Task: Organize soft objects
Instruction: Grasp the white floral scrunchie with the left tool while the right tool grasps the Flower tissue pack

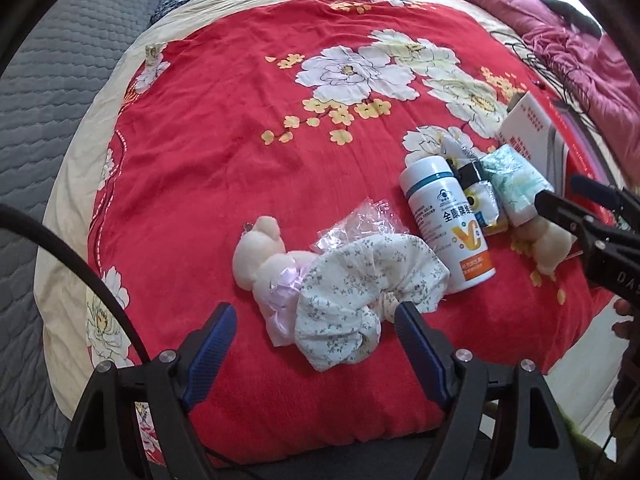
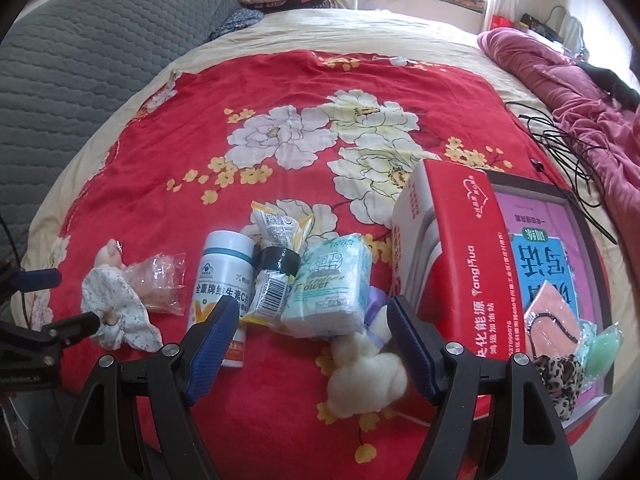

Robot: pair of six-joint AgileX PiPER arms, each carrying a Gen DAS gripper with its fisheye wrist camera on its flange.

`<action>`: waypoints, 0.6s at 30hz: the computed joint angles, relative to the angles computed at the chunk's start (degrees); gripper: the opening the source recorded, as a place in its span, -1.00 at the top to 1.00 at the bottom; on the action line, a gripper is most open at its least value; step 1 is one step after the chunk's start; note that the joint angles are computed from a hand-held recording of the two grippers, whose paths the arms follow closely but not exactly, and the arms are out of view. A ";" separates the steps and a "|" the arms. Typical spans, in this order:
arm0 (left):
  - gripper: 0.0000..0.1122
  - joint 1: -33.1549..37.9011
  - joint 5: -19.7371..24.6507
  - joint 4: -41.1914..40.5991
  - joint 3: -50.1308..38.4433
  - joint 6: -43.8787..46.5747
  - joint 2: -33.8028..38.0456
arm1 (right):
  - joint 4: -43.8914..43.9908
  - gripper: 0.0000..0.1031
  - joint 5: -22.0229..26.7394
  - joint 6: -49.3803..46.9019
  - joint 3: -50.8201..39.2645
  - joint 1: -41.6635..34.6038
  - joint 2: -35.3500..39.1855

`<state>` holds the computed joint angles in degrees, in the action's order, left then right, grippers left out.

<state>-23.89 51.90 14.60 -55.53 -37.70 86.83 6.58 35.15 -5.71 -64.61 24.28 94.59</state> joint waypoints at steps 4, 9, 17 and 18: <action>-0.43 2.49 -2.51 -4.03 0.30 4.24 0.43 | -2.02 -0.50 0.69 2.74 -1.46 0.34 1.73; -0.35 3.62 -2.71 -4.41 -0.02 5.30 1.32 | -8.90 -0.50 1.52 8.35 -3.67 2.17 4.24; -0.19 3.28 -2.63 -4.67 -1.08 6.97 2.42 | -15.37 -0.50 5.11 14.26 -8.94 4.12 10.45; -0.17 3.28 -2.70 -4.88 -1.14 7.19 2.47 | -15.99 -0.50 5.63 14.85 -9.52 4.40 11.21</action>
<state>-20.60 49.20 9.72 -56.66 -30.51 89.30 -9.41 40.78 9.14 -74.13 28.67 105.81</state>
